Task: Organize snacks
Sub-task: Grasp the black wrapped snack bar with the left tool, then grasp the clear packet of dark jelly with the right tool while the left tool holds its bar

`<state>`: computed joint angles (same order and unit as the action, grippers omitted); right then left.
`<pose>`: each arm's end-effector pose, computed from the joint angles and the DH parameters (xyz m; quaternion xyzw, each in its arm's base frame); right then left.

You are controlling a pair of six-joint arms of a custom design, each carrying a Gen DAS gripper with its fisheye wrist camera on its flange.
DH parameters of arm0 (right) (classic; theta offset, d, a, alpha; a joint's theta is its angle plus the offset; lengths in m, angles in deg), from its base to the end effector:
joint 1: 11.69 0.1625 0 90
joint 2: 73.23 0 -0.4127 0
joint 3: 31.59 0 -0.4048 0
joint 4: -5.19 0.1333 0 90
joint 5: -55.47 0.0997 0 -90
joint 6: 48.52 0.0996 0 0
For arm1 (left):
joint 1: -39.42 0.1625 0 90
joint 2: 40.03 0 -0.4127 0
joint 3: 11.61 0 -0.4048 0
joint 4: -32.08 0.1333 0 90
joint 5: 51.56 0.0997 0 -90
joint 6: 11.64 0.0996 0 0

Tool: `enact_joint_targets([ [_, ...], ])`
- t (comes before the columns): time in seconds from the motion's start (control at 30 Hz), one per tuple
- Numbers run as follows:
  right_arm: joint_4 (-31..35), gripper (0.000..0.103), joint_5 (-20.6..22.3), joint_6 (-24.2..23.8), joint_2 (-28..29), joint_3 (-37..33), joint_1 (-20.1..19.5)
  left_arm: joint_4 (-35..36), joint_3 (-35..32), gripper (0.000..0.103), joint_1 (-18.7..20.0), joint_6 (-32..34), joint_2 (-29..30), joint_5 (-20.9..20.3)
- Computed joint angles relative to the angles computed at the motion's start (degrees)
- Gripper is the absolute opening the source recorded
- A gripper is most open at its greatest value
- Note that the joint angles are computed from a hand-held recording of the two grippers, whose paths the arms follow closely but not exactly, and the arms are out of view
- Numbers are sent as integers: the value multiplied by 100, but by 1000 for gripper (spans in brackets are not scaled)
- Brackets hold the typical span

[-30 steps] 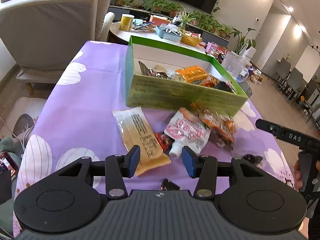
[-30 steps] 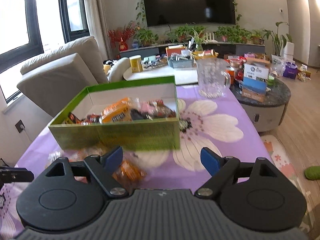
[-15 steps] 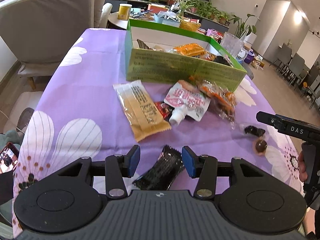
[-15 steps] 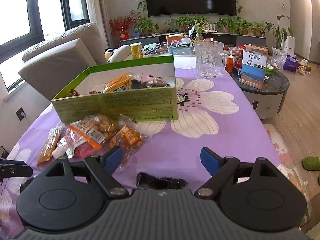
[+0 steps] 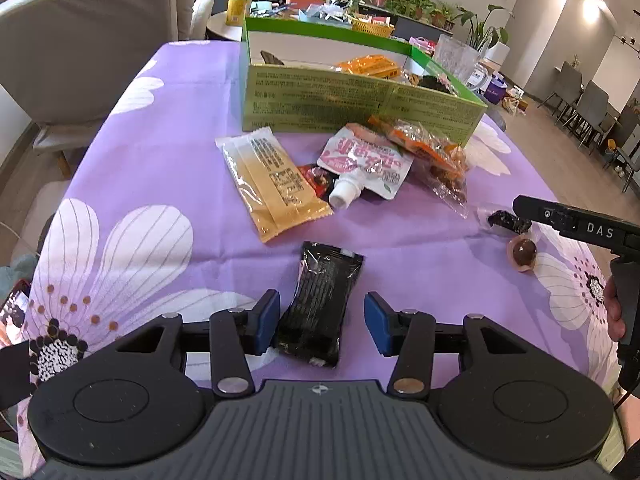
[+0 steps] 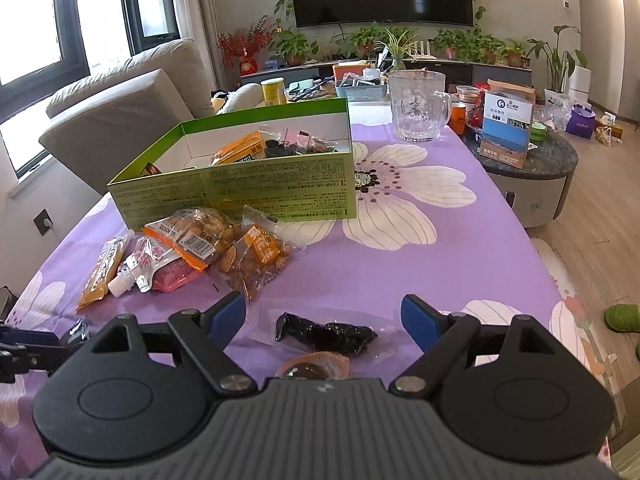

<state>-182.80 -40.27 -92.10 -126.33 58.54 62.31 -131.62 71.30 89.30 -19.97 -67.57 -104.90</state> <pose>-0.0760 -0.7126 0.2878 0.1805 -0.8420 0.4182 0.2891 -0.3138 -0.6715 -0.0243 0.2085 0.9150 -0.2653 0.2211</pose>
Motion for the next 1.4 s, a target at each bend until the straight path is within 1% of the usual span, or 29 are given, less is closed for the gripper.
enact_joint_targets([
  [0.13, -9, 89, 5, -5, -3, 15, -10, -179, 71, 42, 35, 25, -31, -137],
  [0.2, -21, 89, -1, 0, -1, 27, -18, -277, 117, 29, 67, -39, -57, -239],
  [0.23, -18, 89, -9, 4, -1, 28, -17, -283, 131, 28, 86, -75, -73, -302],
  [0.4, 28, 89, -118, 56, 28, 33, -8, -431, 165, 27, 50, 49, -39, -232],
  [0.5, 74, 89, -217, 184, 80, -9, 12, -451, 161, 27, 53, 62, -26, -244],
  [0.6, -151, 89, -323, 360, 206, -46, 37, -463, 180, 27, 65, 58, -44, -273],
  [0.73, -492, 89, -597, 347, 397, -130, 108, -470, 171, 27, 76, 48, -43, -297],
  [0.87, -330, 89, -769, 444, 475, -228, 156, -493, 168, 27, 87, 64, -42, -324],
  [0.97, -521, 89, -845, 245, 593, -262, 188, -495, 172, 27, 98, 70, -50, -352],
  [1.07, -691, 89, -973, -124, 709, -300, 225, -503, 165, 27, 108, 78, -49, -373],
  [1.1, -769, 89, -938, -213, 720, -276, 216, -506, 163, 27, 109, 80, -48, -378],
  [1.17, -733, 89, -921, -187, 697, -261, 206, -511, 164, 27, 110, 81, -47, -379],
  [1.27, -488, 88, -931, -217, 633, -294, 212, -546, 177, 27, 100, 62, -46, -359],
  [1.33, -407, 88, -840, -243, 564, -272, 197, -632, 195, 26, 82, 84, -41, -303],
  [1.4, -289, 88, -780, -71, 515, -282, 188, -751, 241, 26, 68, 130, -62, -327],
])
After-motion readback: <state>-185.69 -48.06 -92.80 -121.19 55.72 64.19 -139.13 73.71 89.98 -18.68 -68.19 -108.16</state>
